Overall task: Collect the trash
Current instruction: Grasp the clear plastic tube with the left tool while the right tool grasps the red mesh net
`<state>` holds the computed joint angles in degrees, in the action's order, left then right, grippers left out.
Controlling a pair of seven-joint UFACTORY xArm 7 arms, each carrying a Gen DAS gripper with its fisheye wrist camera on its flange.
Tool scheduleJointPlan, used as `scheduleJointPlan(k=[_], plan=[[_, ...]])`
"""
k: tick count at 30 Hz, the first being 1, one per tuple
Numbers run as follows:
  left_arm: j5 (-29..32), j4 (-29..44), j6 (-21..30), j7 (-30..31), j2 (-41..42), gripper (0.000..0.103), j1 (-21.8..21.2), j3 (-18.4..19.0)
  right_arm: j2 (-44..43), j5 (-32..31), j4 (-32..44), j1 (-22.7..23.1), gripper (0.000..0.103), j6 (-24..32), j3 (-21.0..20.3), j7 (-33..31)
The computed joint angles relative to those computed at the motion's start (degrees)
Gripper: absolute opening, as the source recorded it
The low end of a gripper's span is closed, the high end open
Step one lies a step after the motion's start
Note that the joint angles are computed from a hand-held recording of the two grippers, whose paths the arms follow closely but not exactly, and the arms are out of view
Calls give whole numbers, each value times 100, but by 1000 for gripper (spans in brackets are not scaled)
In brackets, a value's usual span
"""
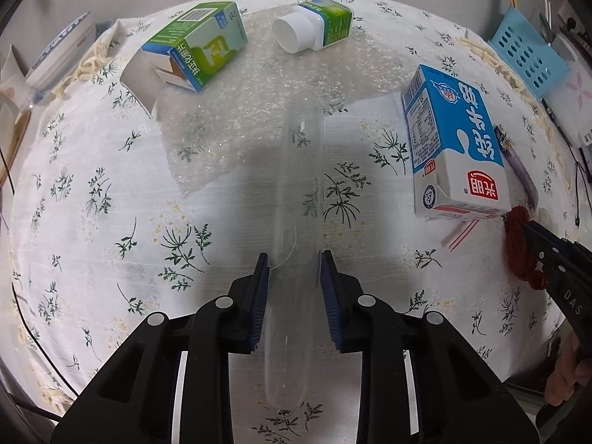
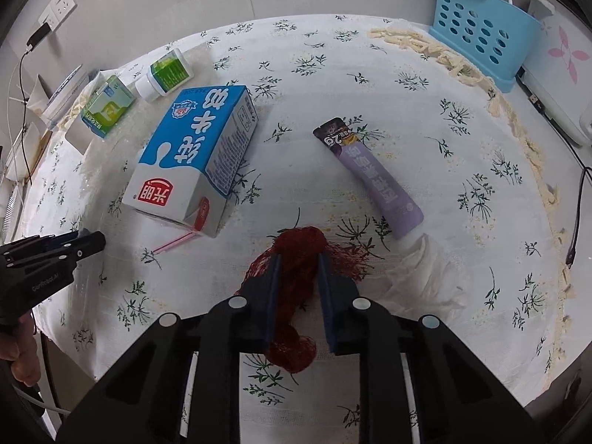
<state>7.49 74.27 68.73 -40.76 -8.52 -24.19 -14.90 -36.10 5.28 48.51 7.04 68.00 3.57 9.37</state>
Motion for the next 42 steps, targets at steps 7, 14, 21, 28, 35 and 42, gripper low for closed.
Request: scheduleJointPlan(k=[7, 14, 21, 28, 35, 42], plan=[[14, -131, -106, -77, -192, 27, -8, -34, -45, -38, 50, -24, 8, -51, 4, 64], [-16, -188, -128, -102, -359, 27, 26, -66, -23, -107, 60, 3, 5, -9, 88, 106], [-79, -304, -78, -138, -527, 27, 62, -96, 67, -74, 54, 23, 36, -74, 113, 309], [-190, -504, -188, -178, -695, 27, 79, -113, 137, -195, 37, 60, 16, -124, 180, 382], [-311, -728, -251, -182, -911, 27, 131, -94, 172, -69, 34, 59, 3, -211, 55, 390], [-375, -827, -287, -116, -1110, 27, 185, -104, 29, 27, 81, 43, 2, -145, 43, 466]])
